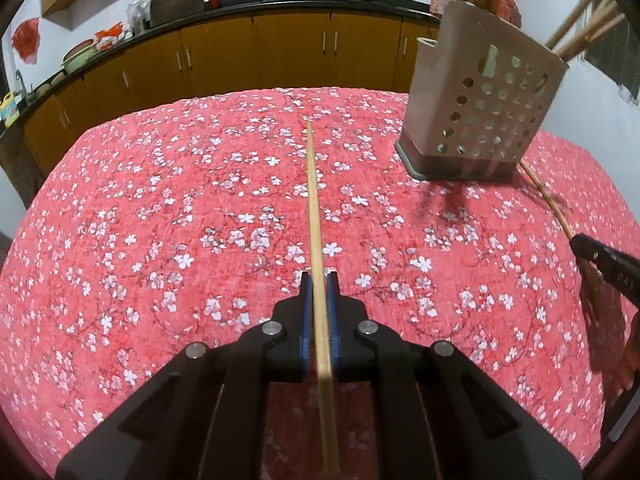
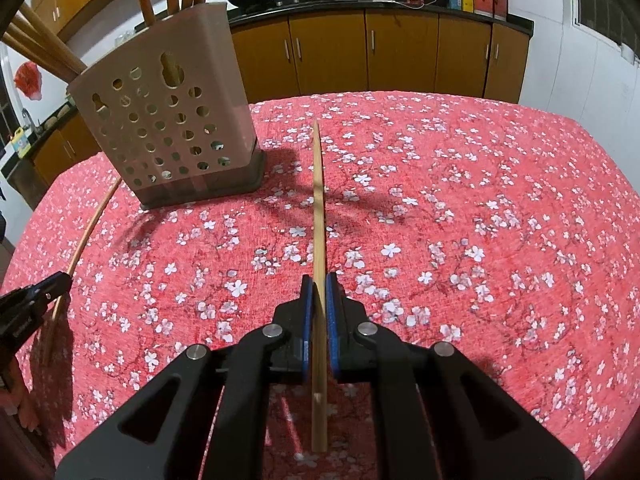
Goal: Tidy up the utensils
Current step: 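Lift both chopsticks upright and carry them over the holder opening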
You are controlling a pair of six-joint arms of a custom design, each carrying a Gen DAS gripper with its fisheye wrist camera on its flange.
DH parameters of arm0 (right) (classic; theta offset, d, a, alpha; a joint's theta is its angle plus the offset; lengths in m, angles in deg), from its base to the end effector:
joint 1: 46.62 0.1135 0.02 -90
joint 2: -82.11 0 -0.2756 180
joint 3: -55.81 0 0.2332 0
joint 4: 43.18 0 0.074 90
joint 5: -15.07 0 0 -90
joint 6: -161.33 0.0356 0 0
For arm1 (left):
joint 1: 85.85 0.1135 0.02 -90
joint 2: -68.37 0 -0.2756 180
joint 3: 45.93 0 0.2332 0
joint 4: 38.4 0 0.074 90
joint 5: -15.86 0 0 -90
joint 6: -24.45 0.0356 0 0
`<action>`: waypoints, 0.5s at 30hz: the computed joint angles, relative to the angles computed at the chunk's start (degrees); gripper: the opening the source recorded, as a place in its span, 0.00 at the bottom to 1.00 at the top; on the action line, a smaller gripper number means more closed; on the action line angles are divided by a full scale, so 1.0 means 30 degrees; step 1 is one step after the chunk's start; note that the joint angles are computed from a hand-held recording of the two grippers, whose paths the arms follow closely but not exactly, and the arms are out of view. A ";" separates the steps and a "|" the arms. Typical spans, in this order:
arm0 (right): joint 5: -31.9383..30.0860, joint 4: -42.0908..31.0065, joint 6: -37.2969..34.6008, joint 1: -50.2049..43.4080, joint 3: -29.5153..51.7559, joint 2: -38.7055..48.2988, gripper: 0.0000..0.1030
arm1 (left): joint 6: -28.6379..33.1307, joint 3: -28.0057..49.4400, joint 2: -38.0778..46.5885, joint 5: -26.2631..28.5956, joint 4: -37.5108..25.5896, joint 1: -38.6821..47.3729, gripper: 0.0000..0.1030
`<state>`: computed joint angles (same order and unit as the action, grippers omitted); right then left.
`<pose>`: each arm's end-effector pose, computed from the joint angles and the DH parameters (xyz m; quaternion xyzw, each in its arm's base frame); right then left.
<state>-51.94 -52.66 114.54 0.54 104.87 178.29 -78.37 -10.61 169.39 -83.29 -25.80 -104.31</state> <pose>0.1918 0.1864 0.1275 0.0249 0.9400 0.0652 0.3339 0.2239 -0.0688 0.0842 0.0213 0.9457 -0.0122 0.3242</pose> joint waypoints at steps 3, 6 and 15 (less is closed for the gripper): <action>0.0477 0.0030 0.0194 0.0357 -0.0578 -0.1338 0.07 | -0.0095 0.0182 -0.0514 0.0817 -0.1026 0.0335 0.08; 0.1363 -0.0608 0.0218 0.0797 -0.0787 -0.2917 0.07 | -0.0020 -0.0113 -0.1854 0.1443 -0.1789 0.0742 0.08; 0.3826 -0.2474 -0.0115 0.1717 -0.0495 -0.6525 0.07 | 0.0565 -0.0127 -0.7925 0.2289 -0.5577 0.1377 0.08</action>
<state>-40.46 -60.08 114.20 5.69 103.39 158.71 -76.67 -10.99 145.61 -76.43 -42.53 -100.18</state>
